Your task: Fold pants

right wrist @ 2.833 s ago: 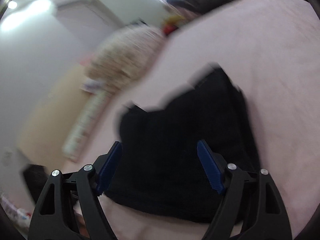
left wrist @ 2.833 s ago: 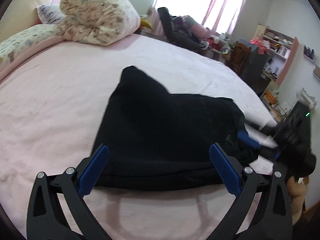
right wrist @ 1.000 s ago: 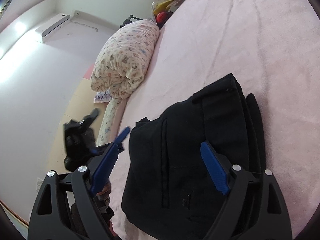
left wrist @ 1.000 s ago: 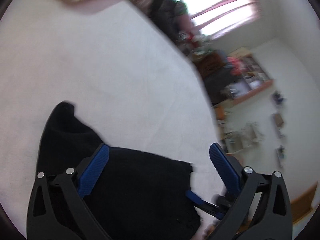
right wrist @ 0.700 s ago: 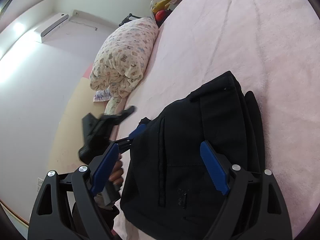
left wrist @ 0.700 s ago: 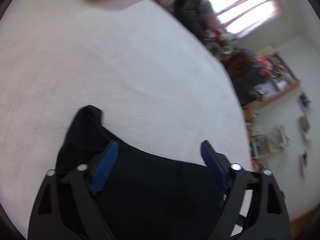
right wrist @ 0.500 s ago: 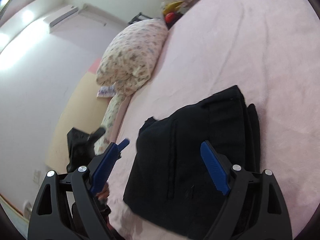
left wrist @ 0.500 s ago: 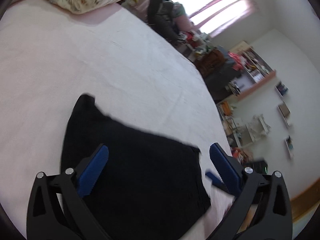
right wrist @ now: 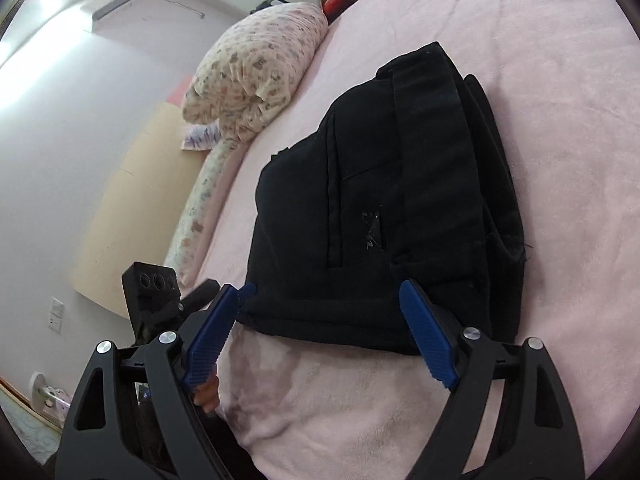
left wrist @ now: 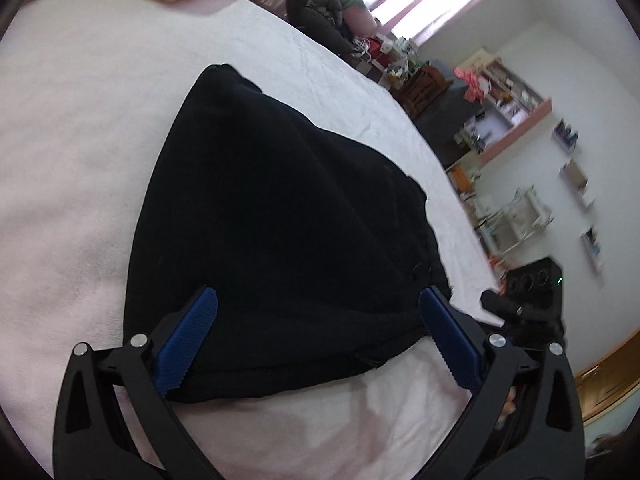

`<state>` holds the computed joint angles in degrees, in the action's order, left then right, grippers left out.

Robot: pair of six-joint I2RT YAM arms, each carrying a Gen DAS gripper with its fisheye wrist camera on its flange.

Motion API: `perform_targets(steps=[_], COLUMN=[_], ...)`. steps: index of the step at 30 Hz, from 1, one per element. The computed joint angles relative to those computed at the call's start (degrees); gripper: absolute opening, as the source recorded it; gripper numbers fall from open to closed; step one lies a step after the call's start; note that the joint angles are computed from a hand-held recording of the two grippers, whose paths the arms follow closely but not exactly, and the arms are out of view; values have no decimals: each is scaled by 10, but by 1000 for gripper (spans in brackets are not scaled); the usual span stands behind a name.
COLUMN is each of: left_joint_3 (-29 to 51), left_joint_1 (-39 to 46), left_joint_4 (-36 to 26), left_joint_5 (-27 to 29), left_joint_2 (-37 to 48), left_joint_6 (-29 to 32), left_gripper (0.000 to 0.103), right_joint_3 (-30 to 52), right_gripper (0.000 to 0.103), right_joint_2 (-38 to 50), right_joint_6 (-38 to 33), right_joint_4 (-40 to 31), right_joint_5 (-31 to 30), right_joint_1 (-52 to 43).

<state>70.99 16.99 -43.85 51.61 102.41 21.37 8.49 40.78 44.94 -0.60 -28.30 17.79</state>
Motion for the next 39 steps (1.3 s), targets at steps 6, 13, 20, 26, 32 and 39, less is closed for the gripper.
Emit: perform_targets(steps=[6,13,20,26,32,39], left_joint_3=[-12,-115,-98,-117,-11,81], left_joint_1=[8,-49,-30,-39,25,23], left_joint_4=[-30,107,91,130,103,116], left_joint_5=[90,-32,35,-6,-42,-137], left_joint_2=[-25,-89,-69,-102,-31,24], left_joint_6=[-6,-11,-43,-48,-91,-147], left_gripper=[101,101,101,101,101,101], right_joint_3=[38,27,18,6,42,122], right_gripper=[86,86,86,86,92,94], right_joint_2=[-96,15,-102,-92,-131,36], right_joint_6=[-19,-22,-6,-26,-106,-192], right_joint_4=[-83,-28,-84,-77,-157,-187], right_joint_5=[103,125,156,96,-7,126], right_joint_1=[70,106,82,21,-122,-83])
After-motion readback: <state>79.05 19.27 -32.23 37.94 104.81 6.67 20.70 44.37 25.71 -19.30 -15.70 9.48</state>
